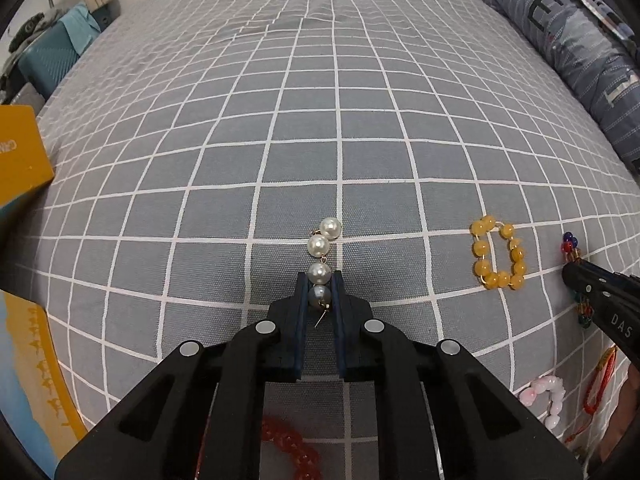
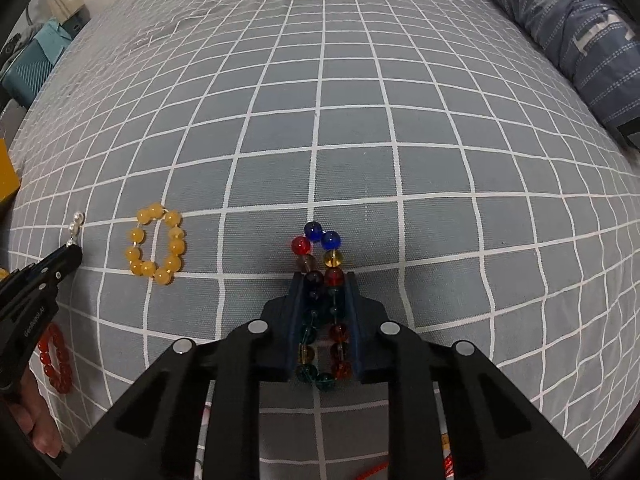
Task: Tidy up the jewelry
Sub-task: 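Carry the pearl string and multicolour bracelet in both tools over the white box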
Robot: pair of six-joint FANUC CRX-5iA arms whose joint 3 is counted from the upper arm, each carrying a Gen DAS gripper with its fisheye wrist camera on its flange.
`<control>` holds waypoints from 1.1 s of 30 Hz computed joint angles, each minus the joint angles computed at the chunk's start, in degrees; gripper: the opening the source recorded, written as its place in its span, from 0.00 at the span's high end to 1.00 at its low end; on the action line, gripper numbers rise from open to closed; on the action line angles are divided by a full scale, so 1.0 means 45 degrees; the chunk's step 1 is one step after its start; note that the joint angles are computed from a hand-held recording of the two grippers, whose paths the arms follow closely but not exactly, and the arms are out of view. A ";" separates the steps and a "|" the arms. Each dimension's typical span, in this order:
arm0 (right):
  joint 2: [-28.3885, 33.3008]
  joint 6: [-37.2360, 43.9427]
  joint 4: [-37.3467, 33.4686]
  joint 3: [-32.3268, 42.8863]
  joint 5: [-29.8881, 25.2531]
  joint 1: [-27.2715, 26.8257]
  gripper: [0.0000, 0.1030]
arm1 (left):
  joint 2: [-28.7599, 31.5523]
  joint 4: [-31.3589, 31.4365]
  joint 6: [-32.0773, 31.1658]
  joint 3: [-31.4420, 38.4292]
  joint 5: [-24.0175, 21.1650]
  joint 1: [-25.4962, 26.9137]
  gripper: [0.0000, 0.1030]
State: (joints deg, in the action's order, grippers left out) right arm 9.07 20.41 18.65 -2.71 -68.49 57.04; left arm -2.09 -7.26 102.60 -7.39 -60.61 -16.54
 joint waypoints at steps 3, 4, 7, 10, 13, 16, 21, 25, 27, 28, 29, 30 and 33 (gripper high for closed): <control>-0.0121 -0.0097 0.0058 -0.0110 0.0039 0.0070 0.82 | -0.0223 -0.0021 0.0222 -0.0030 -0.0076 -0.0196 0.90; -0.0200 -0.0114 0.0093 -0.0184 0.0040 0.0103 0.82 | -0.0306 -0.0013 0.0315 -0.0058 -0.0081 -0.0272 0.90; -0.0450 -0.0281 0.0256 -0.0468 0.0093 0.0243 0.82 | -0.0618 -0.0131 0.0533 -0.0170 -0.0054 -0.0460 0.90; -0.0329 -0.0320 0.0405 -0.0372 0.0080 0.0284 0.82 | -0.0913 -0.0470 0.0893 -0.0200 0.0076 -0.0563 0.90; -0.0164 -0.0354 0.0523 -0.0221 0.0084 0.0289 0.82 | -0.1120 -0.0463 0.0781 -0.0289 0.0122 -0.0462 0.89; -0.0271 -0.0507 0.0695 -0.0323 0.0092 0.0371 0.82 | -0.1402 -0.0500 0.0931 -0.0426 0.0096 -0.0548 0.89; -0.0709 -0.1099 0.1199 -0.0792 0.0235 0.0650 0.82 | -0.1844 -0.0432 0.0947 -0.0653 0.0072 -0.0600 0.89; -0.0933 -0.1495 0.1546 -0.0969 0.0156 0.0964 0.82 | -0.1798 -0.0122 0.0421 -0.0617 0.0325 -0.0197 0.89; -0.1085 -0.1735 0.1759 -0.1102 0.0137 0.1160 0.82 | -0.1754 -0.0022 0.0229 -0.0530 0.0461 -0.0073 0.89; -0.1143 -0.1821 0.1813 -0.1130 0.0085 0.1247 0.82 | -0.1807 0.0042 0.0144 -0.0560 0.0571 -0.0011 0.89; -0.1231 -0.1956 0.1925 -0.1210 0.0083 0.1379 0.82 | -0.2004 0.0039 0.0121 -0.0692 0.0814 -0.0058 0.89; -0.1309 -0.2033 0.2051 -0.1284 0.0129 0.1451 0.82 | -0.2226 -0.0131 0.0169 -0.0787 0.0971 -0.0181 0.89; -0.1379 -0.2297 0.2421 -0.1315 -0.0078 0.1735 0.82 | -0.2645 -0.0235 0.0159 -0.0939 0.1011 -0.0296 0.89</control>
